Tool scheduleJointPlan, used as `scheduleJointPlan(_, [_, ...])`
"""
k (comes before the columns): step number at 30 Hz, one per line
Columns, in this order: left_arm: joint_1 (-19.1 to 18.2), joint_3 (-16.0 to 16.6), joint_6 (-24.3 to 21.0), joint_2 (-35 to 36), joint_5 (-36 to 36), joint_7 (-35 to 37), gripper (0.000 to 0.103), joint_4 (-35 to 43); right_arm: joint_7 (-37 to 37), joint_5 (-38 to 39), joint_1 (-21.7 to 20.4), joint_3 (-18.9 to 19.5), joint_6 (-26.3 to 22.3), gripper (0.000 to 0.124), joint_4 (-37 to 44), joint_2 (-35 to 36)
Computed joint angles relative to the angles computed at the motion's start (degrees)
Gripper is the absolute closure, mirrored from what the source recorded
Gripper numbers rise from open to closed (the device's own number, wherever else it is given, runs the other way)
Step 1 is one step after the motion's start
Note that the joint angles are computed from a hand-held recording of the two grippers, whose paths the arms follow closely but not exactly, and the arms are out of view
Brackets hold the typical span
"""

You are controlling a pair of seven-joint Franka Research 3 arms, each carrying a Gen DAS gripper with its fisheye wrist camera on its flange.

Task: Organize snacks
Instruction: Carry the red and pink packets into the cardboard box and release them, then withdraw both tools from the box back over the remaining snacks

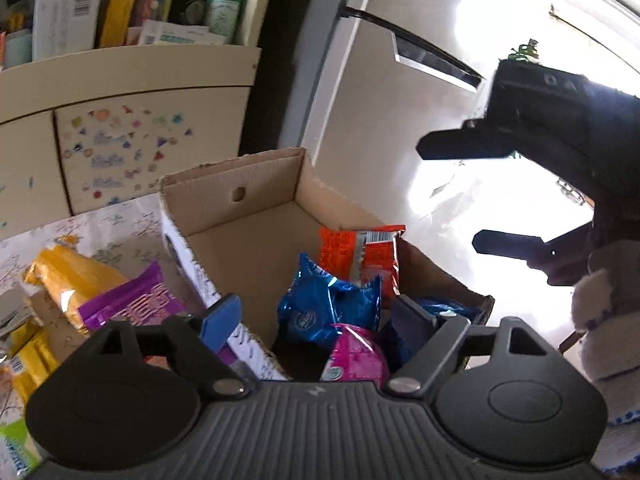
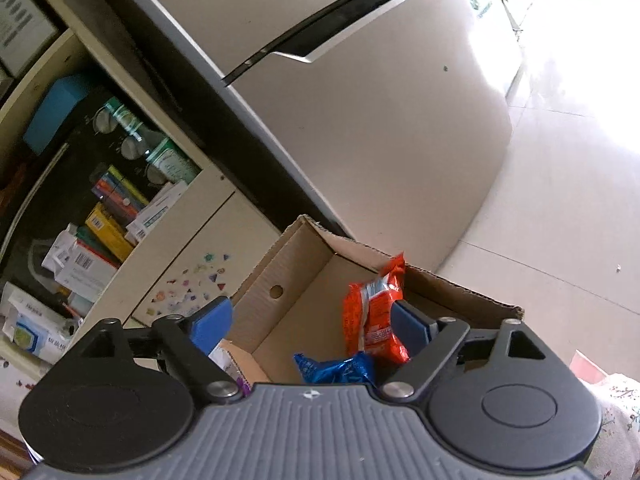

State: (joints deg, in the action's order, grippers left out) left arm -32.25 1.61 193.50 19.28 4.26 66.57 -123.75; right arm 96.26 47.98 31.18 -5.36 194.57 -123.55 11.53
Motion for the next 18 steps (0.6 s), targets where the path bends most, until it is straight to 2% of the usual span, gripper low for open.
scheduleJointPlan(4, [-2.2,3.1,-3.3,-2.6,-1.0,-1.1,0.020,-1.6,7.1,-11.3,-12.2,11.6,0.9,0.032,-1.7,-0.5])
scheduleJointPlan(6, [-1.5,3.4,-4.6,-3.8,0.1,-2.5,0.020,-2.5,10.2,-16.0,-15.5,14.4,0.8,0.032,-2.1,-0.5])
scheduleJointPlan(11, [-4.3,8.9,-6.0,-7.2,2.8,-6.0,0.020,-5.8,16.1,-26.8,-21.7,19.6,0.4,0.032,-2.8,-0.3])
scheduleJointPlan(14, [-2.1,8.4,-6.9,-9.7,4.5,-7.8,0.020,-8.2,20.5,-34.8,-27.5,24.9,0.3,0.032,-3.0,0.2])
scheduleJointPlan(15, [-3.2,10.2,-7.3,-10.5,5.6,-8.7,0.020,-9.2,21.8,-37.2,-29.2,26.4,0.1,0.032,-2.9,0.3])
scheduleJointPlan(18, [-12.6,21.8,-8.9,-12.1,12.2,-14.7,0.019,-10.8,22.7,-41.7,-29.9,27.3,-0.5,0.032,-2.4,0.8])
